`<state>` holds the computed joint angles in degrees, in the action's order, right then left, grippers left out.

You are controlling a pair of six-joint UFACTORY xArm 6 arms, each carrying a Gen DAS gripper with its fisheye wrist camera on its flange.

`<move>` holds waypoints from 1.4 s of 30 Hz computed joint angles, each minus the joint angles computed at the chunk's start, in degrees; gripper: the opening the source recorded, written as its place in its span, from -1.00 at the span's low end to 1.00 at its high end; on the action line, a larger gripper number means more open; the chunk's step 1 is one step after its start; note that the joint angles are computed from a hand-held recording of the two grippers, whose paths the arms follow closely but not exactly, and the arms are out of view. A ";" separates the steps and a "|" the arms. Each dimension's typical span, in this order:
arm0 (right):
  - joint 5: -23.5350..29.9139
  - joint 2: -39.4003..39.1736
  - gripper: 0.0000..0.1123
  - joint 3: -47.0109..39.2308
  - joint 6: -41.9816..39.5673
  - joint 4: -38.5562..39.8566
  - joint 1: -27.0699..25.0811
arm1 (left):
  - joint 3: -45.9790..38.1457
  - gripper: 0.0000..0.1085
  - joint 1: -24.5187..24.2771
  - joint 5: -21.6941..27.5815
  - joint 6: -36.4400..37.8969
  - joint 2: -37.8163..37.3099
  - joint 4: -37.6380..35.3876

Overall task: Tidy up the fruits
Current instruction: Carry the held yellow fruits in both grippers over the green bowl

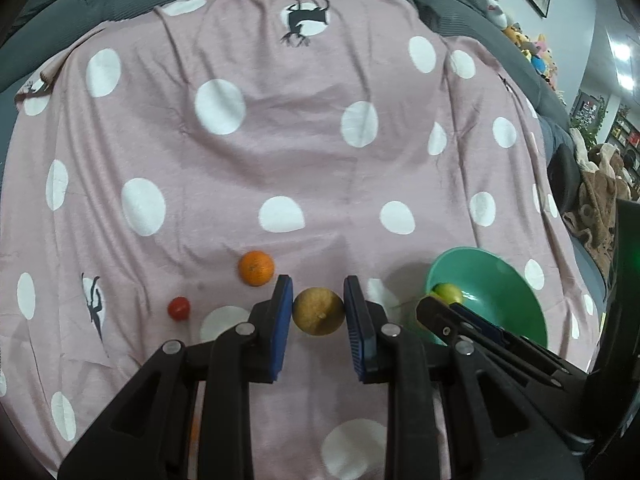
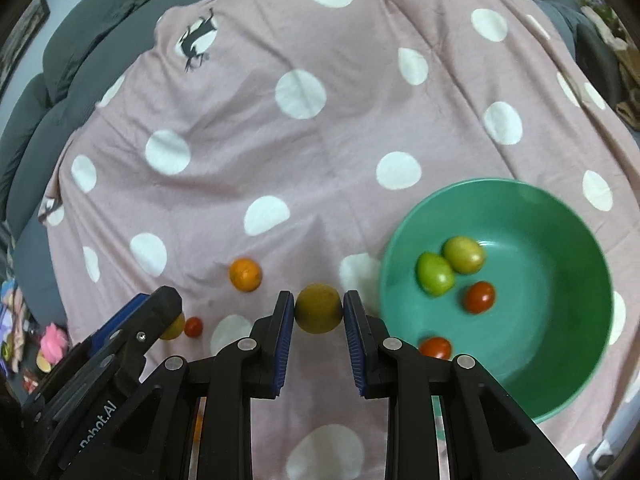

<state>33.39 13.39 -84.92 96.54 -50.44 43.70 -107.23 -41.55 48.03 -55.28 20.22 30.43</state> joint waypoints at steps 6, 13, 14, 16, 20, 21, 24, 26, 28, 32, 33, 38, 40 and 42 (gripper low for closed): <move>1.51 -3.28 -0.51 3.65 3.23 -3.04 -0.54 | -4.92 -0.53 -1.21 0.70 1.26 3.11 -0.15; 4.93 -8.21 -0.51 9.14 5.43 -6.02 -1.05 | -9.34 -0.53 -2.08 0.99 3.44 6.22 -2.17; 5.32 -8.91 -0.51 10.04 5.57 -5.98 -1.25 | -10.05 -0.53 -2.21 0.97 3.99 6.77 -2.67; 5.67 -10.14 -0.51 11.63 6.08 -6.07 -1.66 | -11.57 -0.53 -2.48 1.12 5.15 7.87 -3.60; 5.23 -12.32 -0.51 14.55 7.71 -6.57 -2.63 | -14.58 -0.53 -3.07 1.42 6.62 10.12 -4.43; 4.92 -12.79 -0.51 15.19 8.16 -6.77 -2.88 | -15.61 -0.53 -3.23 1.49 7.02 10.88 -4.93; 4.40 -13.99 -0.51 16.83 8.89 -7.30 -3.43 | -17.42 -0.53 -3.52 0.99 8.04 12.34 -6.41; 4.50 -14.73 -0.51 17.78 9.80 -7.78 -3.54 | -18.96 -0.53 -3.75 1.14 9.04 13.46 -7.24; 4.99 -15.58 -0.51 18.74 11.01 -8.23 -3.63 | -21.97 -0.53 -4.15 2.17 10.36 15.47 -7.74; 4.74 -16.92 -0.51 20.59 12.17 -8.34 -4.31 | -26.35 -0.53 -4.62 3.00 12.10 18.47 -9.47; 4.73 -17.23 -0.51 21.05 12.61 -8.34 -4.48 | -27.28 -0.53 -4.69 3.08 12.45 19.14 -9.93; 4.34 -18.39 -0.51 22.84 13.82 -8.05 -5.33 | -33.97 -0.53 -5.34 5.45 14.45 23.56 -11.63; 4.13 -18.88 -0.51 23.57 14.37 -8.12 -5.61 | -36.38 -0.53 -5.49 6.16 15.36 25.22 -12.65; 4.08 -19.15 -0.51 23.99 14.62 -8.09 -5.76 | -41.20 -0.53 -5.69 8.10 16.29 28.19 -13.60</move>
